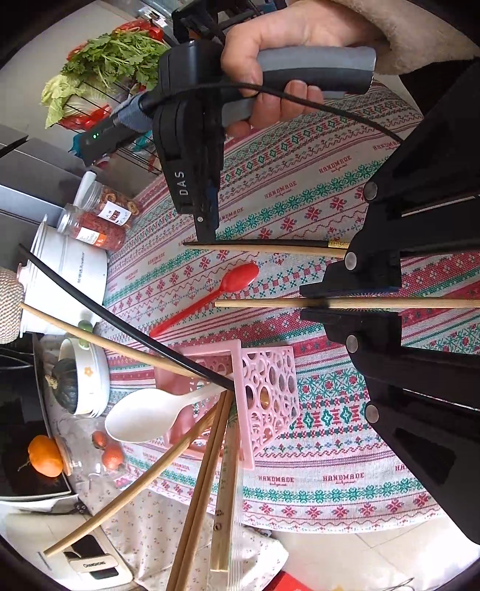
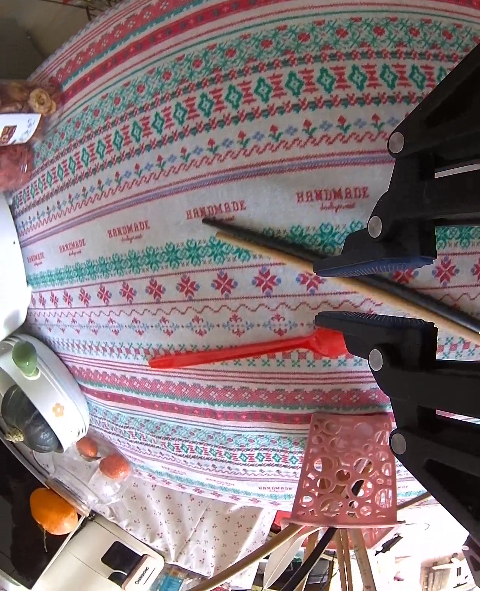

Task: Organize utensils
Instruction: 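Grasp a wooden chopstick with the right tool and lift it, then lower the left tool's chopstick into the pink basket and release it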

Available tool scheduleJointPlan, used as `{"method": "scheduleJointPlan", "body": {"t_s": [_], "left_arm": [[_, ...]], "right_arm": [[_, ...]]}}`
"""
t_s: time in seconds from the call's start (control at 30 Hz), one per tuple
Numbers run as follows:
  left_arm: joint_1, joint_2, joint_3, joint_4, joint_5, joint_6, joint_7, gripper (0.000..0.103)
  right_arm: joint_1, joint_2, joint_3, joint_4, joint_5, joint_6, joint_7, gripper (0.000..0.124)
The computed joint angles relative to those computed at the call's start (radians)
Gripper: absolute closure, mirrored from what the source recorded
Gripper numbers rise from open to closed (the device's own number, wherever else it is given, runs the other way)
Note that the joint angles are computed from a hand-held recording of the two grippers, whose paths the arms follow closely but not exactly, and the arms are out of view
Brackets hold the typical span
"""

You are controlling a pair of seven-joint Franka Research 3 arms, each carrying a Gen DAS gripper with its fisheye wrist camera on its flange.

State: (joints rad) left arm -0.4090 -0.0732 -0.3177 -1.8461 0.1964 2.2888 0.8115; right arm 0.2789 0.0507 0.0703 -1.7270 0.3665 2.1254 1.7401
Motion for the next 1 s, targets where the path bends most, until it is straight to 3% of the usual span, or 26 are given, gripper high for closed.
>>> {"method": "scheduleJointPlan", "body": {"t_s": [0.2, 0.53, 0.7, 0.83, 1.0], "left_arm": [[0.008, -0.078, 0.016, -0.067, -0.044, 0.031, 0.031, 0.098], [0.02, -0.13, 0.02, -0.104, -0.076, 0.054, 0.048, 0.098], [0.028, -0.14, 0.011, -0.105, -0.039, 0.056, 0.016, 0.098], [0.031, -0.16, 0.011, -0.114, -0.019, 0.069, 0.001, 0.098], [0.043, -0.199, 0.001, -0.12, 0.032, 0.103, -0.038, 0.098]], "right_arm": [[0.026, 0.068, 0.004, 0.077, -0.122, -0.075, 0.108, 0.107], [0.083, 0.141, -0.002, 0.176, -0.342, -0.124, 0.19, 0.11], [0.107, 0.154, -0.003, 0.168, -0.414, -0.067, 0.21, 0.115], [0.057, 0.089, 0.004, 0.073, -0.217, 0.028, 0.149, 0.118], [0.038, -0.051, 0.01, -0.047, -0.123, 0.175, 0.033, 0.119]]}}
